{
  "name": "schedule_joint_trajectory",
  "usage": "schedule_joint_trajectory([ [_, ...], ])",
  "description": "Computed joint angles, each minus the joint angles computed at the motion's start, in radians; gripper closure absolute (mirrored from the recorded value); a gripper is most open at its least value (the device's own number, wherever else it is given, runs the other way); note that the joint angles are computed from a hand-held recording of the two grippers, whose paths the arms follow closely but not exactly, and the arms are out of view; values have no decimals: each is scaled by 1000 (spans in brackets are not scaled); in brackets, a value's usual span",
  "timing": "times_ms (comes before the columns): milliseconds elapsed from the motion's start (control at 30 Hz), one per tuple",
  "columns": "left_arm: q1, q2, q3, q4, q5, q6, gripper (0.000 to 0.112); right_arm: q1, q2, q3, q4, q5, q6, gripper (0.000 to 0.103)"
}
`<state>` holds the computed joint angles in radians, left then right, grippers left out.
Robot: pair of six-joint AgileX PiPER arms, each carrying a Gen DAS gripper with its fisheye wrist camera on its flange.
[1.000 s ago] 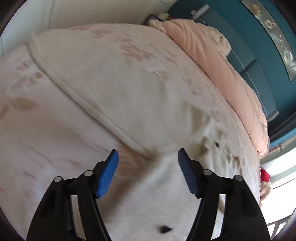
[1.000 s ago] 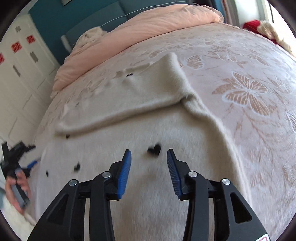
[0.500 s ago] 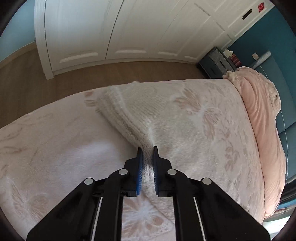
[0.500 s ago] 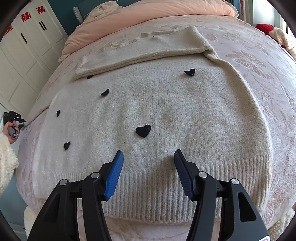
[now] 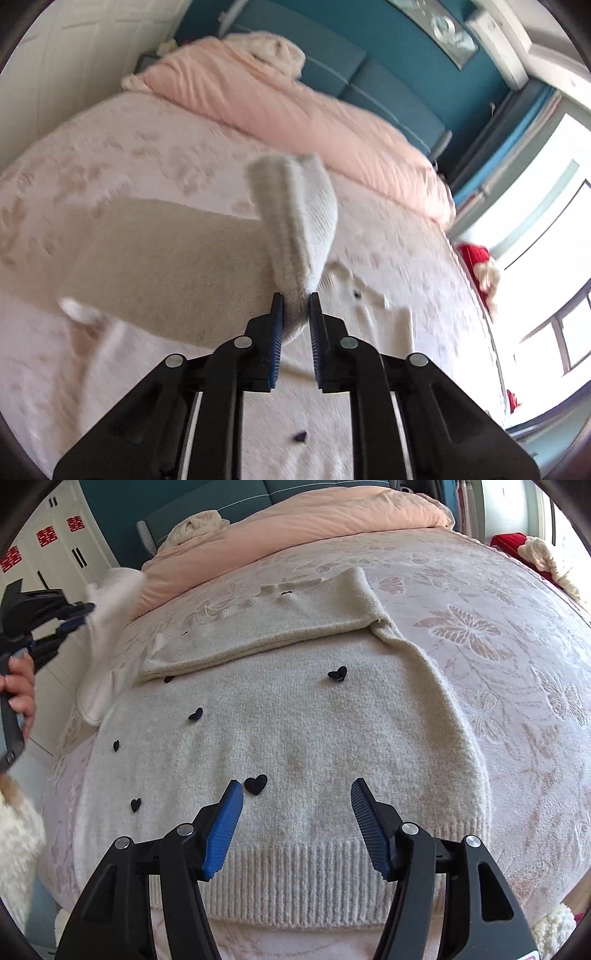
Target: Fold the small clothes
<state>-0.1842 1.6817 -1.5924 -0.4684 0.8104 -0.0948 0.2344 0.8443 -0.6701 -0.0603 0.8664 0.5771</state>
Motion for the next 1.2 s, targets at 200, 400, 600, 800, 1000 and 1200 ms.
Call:
schedule_joint_trajectory([
  [200,-101,-127,429,-41,-142,-74,63,-253,98,-68,256,-22,-404,34],
  [400,140,-304,698,-103,-119,11,59,-294,457,-269,521,-131,-593,31],
  [600,382,-368,778,-228,-15,254,59,-202,752,-469,467,-208,-391,32],
  [800,386,-364,795,-229,-26,314,58,-109,807,-505,342,-243,-224,98],
  [1000,426,-341,687,-340,21,298,58,-106,792,-806,339,-131,-383,99],
  [1200,431,23,373,-666,36,205,21,-137,981,-1347,363,120,-428,99],
])
